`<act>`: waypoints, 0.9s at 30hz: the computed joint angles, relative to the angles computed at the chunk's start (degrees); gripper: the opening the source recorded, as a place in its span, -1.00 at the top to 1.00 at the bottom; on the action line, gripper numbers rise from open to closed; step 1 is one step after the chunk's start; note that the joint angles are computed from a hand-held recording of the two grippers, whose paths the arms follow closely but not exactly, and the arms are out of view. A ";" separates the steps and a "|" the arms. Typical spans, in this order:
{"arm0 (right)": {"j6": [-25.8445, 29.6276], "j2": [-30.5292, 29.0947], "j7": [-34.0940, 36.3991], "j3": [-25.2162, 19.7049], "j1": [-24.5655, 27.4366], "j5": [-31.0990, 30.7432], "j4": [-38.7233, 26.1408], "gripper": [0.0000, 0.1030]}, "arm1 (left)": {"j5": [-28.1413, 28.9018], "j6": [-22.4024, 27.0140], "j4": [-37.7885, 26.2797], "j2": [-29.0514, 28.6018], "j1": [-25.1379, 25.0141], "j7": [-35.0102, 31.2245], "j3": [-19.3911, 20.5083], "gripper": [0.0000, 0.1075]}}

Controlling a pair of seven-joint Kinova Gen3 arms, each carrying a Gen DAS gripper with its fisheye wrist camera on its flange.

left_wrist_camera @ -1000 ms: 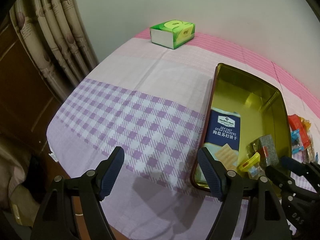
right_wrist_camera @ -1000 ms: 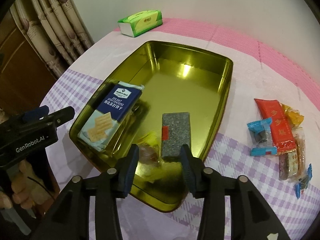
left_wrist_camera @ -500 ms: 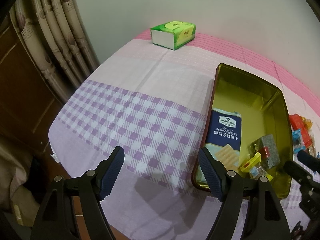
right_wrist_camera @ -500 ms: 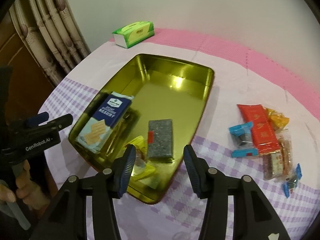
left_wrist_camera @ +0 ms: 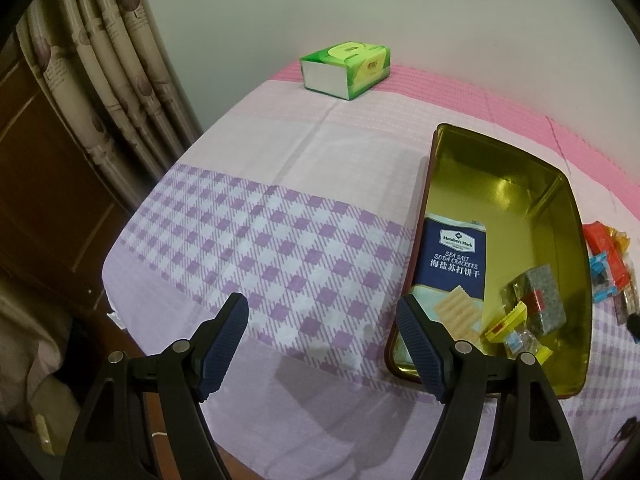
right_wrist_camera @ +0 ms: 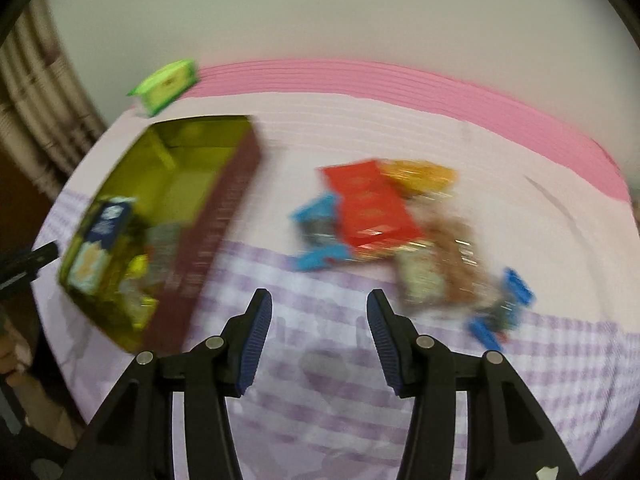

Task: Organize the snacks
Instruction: 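Grasp the blue-wrapped round candy from the pile with the right gripper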

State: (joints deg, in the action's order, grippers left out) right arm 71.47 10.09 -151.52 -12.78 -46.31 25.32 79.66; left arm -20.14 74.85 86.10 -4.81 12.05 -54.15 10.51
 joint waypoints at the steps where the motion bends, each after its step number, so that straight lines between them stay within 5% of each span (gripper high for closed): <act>1: 0.24 -0.65 -0.55 0.34 0.32 0.06 0.97 0.08 | -0.09 0.03 -0.07 0.07 0.05 0.11 0.10 -0.43; 14: -0.80 -8.97 -6.12 -0.82 9.73 -2.11 12.99 0.08 | -0.26 -3.86 1.72 -1.67 -1.62 -4.25 -0.44 -0.44; 27: -8.10 -9.40 -6.14 -0.35 15.13 -4.79 17.25 0.22 | -3.98 -6.98 2.55 -1.22 -0.36 -2.85 2.40 -0.50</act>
State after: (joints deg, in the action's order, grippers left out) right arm 63.37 0.69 -157.66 -13.13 -31.18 20.54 96.91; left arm -24.12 67.87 88.66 -6.03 11.69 -57.01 12.92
